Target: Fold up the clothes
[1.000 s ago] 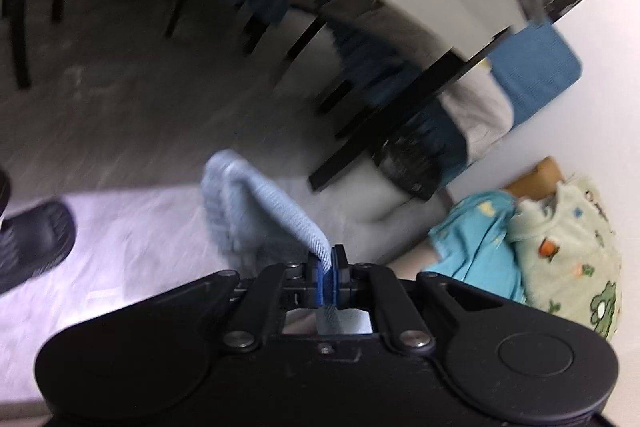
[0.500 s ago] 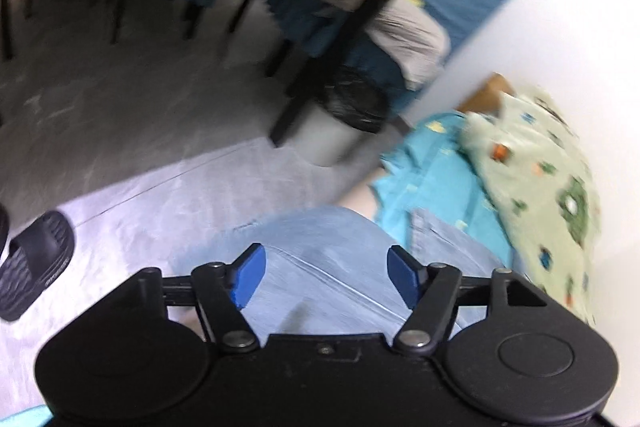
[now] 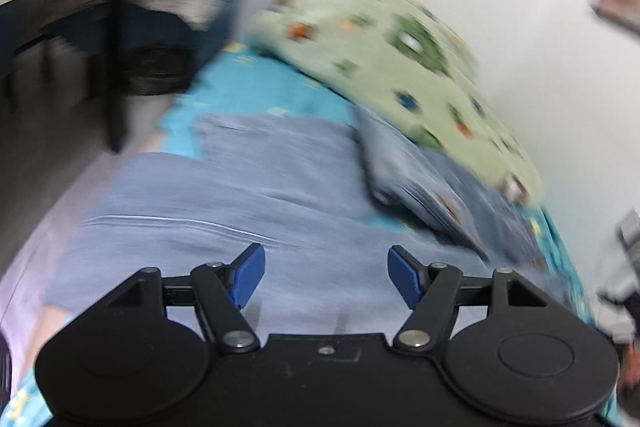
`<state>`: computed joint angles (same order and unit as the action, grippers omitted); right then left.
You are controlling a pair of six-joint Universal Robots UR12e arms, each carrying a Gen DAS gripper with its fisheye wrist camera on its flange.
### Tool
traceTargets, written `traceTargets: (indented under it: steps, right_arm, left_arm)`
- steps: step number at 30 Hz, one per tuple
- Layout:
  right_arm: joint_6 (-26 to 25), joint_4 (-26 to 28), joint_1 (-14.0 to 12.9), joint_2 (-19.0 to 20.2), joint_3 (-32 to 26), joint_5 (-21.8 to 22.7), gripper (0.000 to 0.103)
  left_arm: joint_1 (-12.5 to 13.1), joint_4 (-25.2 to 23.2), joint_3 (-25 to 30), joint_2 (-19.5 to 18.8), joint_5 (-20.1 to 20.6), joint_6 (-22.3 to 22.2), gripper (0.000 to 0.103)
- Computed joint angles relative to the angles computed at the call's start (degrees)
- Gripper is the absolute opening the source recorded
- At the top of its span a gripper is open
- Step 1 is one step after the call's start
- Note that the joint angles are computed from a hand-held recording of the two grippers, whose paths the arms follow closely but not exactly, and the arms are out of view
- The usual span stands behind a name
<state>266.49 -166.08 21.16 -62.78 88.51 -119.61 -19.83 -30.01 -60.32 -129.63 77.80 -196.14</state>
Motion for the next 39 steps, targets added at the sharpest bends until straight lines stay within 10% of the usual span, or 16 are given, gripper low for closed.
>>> traceTargets:
  steps: [7,18,26,37,39]
  right_arm:
    - [-0.62,-3.9,-1.31,2.5,-1.86,0.59,0.059]
    - [-5.8,5.87,-3.47,6.22,-8.11,4.32,0.058]
    - [-7.9,7.05,-3.0,8.09,-10.33,0.16,0.012]
    - [-40.36,-26.25,1.58,11.42,-13.89,-13.15,0.008]
    - [-38.33,-26.01,1.97,10.35,-12.37,-14.03,0.008]
  left_arm:
    - [-2.06,-2.31,2.9,-3.33,-5.39,13.19,0.065]
    - [-2.72,-8.73,4.64,-4.83,-4.73,15.89,0.064]
    - [-2.44,-9.23,5.43,-5.66,-5.37,14.69,0.064]
    - [-1.63,-6.3,3.64,-4.52,-8.37,11.25,0.064]
    - [-1.44,-5.87,3.38,-4.31,-9.16,10.52,0.064]
